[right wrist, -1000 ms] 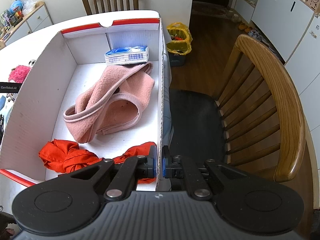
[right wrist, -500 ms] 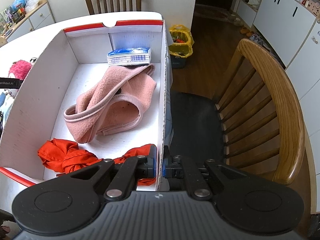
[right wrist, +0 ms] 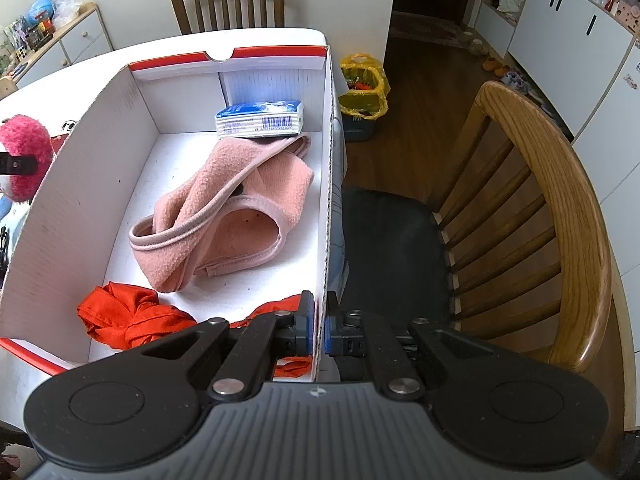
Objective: Organize objects
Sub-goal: 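Carry the plush doll into the shoebox and open the left gripper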
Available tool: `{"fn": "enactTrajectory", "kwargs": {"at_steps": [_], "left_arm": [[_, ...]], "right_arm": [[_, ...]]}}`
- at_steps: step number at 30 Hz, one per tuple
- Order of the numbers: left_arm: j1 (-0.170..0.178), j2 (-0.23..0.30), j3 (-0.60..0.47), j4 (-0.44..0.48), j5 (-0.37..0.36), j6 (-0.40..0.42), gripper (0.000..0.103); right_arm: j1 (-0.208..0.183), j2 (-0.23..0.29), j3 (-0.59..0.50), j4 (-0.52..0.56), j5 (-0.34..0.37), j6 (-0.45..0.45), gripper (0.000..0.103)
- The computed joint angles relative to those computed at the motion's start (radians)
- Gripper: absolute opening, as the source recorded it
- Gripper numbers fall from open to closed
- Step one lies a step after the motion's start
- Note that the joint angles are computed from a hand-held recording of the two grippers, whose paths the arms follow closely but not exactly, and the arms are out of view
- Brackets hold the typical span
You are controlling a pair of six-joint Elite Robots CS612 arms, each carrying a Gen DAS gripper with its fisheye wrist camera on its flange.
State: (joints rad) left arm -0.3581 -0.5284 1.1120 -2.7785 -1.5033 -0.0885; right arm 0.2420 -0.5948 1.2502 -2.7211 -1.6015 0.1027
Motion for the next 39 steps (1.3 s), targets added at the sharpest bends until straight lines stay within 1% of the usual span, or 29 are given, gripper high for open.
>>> {"fn": "enactTrajectory", "kwargs": {"at_steps": [10,15,19,23,33,39], "left_arm": [[-0.014,-0.046,0.044,-0.066,-0.063,0.000,0.078],[-0.026,-0.060,0.055,-0.090,-0.095,0.024,0.078],[-0.040,-0.068,0.057,-0.102,-0.100,0.041,0.078],[-0.054,-0.065,0.041,-0.082,-0.110,0.050,0.078],[-0.094,-0.037,-0.010,-0.042,-0.128,0.068,0.078],[-0.119,-0.014,-0.039,-0.013,-0.112,0.073,0.078]], "right_arm": [[-0.001,0.000,-0.001,-0.003,0.005,-0.006,0.005],[-0.003,0.001,-0.003,-0.004,0.010,-0.006,0.005],[-0.004,0.000,-0.002,-0.005,0.015,-0.003,0.005],[-0.005,0.001,0.000,-0.010,0.021,-0.003,0.005],[-0.010,0.001,0.000,-0.014,0.040,-0.006,0.005],[-0.015,0.000,0.003,-0.018,0.060,-0.007,0.005]]}}
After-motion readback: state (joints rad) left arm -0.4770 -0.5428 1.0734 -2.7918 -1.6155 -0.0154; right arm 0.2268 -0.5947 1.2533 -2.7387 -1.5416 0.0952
